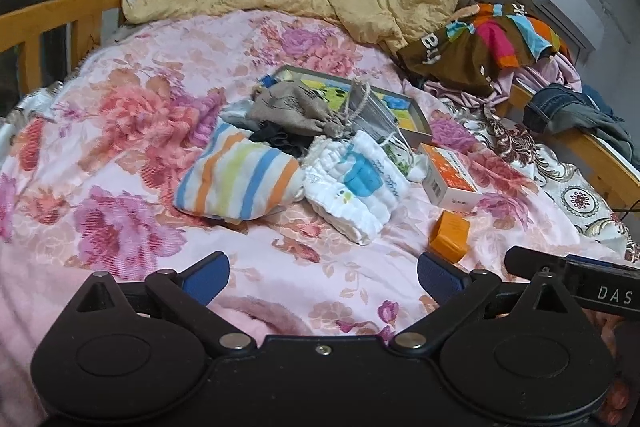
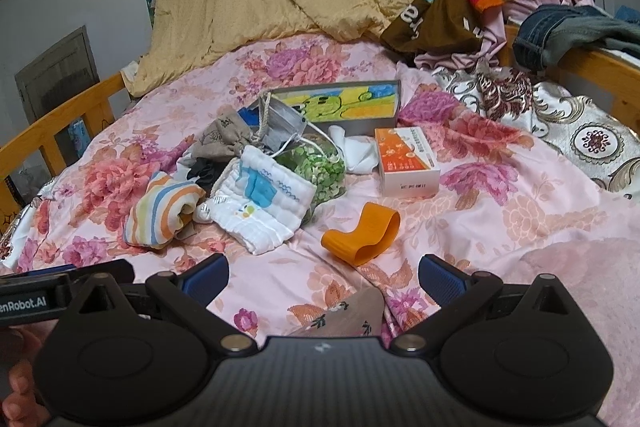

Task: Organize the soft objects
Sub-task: 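Grasp the white muslin cloth with the left gripper while the right grasps the orange silicone strap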

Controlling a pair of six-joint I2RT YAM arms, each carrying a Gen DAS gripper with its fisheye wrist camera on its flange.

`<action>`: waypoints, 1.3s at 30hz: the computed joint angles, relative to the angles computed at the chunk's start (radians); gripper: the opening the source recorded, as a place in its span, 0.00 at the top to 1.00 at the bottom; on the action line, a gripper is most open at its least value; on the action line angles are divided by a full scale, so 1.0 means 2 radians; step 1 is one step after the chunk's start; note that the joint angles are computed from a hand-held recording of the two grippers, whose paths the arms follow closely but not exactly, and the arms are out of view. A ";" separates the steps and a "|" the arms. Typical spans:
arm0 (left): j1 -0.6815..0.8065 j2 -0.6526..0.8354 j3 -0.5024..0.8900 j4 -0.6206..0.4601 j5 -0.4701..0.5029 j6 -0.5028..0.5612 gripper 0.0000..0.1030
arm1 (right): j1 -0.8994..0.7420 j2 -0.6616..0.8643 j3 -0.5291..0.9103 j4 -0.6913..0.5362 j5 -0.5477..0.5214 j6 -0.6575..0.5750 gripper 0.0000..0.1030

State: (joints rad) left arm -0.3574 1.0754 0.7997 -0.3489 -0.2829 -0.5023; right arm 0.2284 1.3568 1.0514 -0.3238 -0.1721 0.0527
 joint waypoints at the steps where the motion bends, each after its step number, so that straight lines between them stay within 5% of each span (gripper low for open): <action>1: 0.005 0.009 0.005 0.003 0.007 0.004 0.03 | -0.002 0.010 0.013 -0.010 -0.002 -0.002 0.00; 13: 0.071 0.163 0.106 0.036 0.119 0.051 0.03 | -0.028 0.174 0.198 -0.121 -0.019 -0.024 0.00; 20: 0.087 0.254 0.170 0.027 0.153 0.074 0.03 | -0.050 0.302 0.365 -0.214 -0.065 -0.022 0.00; 25: 0.095 0.297 0.177 0.065 0.157 0.028 0.02 | -0.059 0.399 0.505 -0.298 -0.088 -0.027 0.00; 39: 0.105 0.391 0.224 0.116 0.172 -0.069 0.01 | -0.075 0.557 0.723 -0.390 -0.147 0.004 0.00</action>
